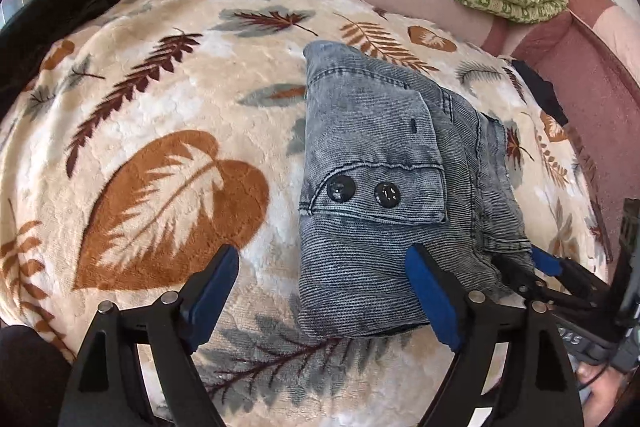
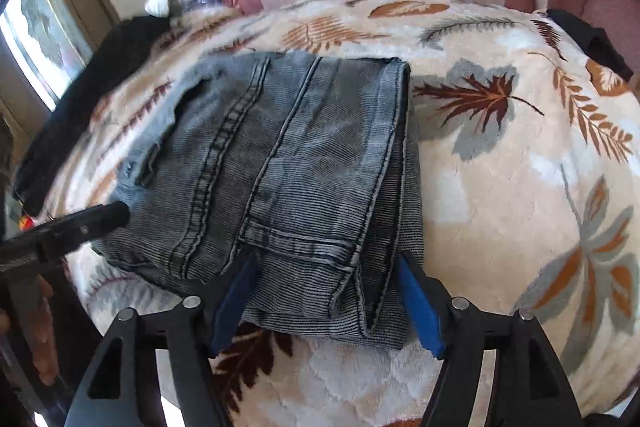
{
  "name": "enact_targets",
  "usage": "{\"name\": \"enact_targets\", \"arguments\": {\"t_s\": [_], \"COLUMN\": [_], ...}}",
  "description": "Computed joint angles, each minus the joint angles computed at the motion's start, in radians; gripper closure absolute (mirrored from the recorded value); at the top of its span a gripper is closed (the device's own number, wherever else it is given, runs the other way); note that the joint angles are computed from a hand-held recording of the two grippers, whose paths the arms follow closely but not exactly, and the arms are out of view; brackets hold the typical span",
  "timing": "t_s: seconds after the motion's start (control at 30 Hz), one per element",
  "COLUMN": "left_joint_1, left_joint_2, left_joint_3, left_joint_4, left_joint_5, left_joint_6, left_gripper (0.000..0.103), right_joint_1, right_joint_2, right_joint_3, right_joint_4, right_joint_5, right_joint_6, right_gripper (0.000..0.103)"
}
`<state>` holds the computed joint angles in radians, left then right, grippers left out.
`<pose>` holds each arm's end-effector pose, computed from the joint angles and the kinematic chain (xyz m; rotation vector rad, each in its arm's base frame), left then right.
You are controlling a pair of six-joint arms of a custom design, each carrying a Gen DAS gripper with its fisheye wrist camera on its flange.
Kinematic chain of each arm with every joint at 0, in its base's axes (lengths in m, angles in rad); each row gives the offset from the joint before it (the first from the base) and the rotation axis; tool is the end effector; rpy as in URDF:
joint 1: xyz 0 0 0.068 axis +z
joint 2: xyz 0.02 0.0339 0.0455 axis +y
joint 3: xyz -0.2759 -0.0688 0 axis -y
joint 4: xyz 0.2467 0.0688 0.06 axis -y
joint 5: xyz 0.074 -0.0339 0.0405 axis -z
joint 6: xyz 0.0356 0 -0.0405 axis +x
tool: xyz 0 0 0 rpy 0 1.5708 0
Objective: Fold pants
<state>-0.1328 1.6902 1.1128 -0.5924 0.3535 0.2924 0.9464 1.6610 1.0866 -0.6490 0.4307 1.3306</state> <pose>0.3297 -0.0565 0.2042 0.6614 2.6025 -0.4343 0.1996 0.2516 0.2046 0.5952 2.5369 0.1762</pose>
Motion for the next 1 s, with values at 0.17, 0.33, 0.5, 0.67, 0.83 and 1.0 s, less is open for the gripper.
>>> {"name": "enact_targets", "arguments": {"t_s": [0.17, 0.33, 0.5, 0.67, 0.83, 1.0], "left_joint_1": [-0.001, 0.001, -0.011, -0.016, -0.021, -0.022], "left_joint_2": [-0.002, -0.015, -0.031, -0.036, -0.052, -0.058], "left_joint_3": [0.002, -0.009, -0.023, -0.030, -0.038, -0.050], "left_joint_4": [-0.001, 0.006, 0.020, 0.028, 0.031, 0.044], "left_joint_5": [-0.006, -0.012, -0.036, -0.047, -0.065, -0.068], "left_joint_6": [-0.010, -0.021, -0.029, -0.030, -0.035, -0.026], "left_gripper": [0.016, 0.016, 0.016, 0.016, 0.016, 0.016], "right_joint_1": [0.023, 0.068, 0.100, 0.033, 0.048, 0.041], "right_joint_2": [-0.047, -0.114, -0.147, -0.001, -0.019, -0.032], "right_joint_3": [-0.073, -0.125, -0.111, -0.032, -0.022, -0.038], "right_joint_4": [0.077, 0.069, 0.026, 0.002, -0.022, -0.002], "right_joint_5": [0.057, 0.166, 0.263, 0.049, 0.089, 0.074], "right_joint_6": [0.035, 0.130, 0.156, 0.052, 0.075, 0.076], "right_gripper": [0.029, 0.029, 0.029, 0.025, 0.022, 0.022]}}
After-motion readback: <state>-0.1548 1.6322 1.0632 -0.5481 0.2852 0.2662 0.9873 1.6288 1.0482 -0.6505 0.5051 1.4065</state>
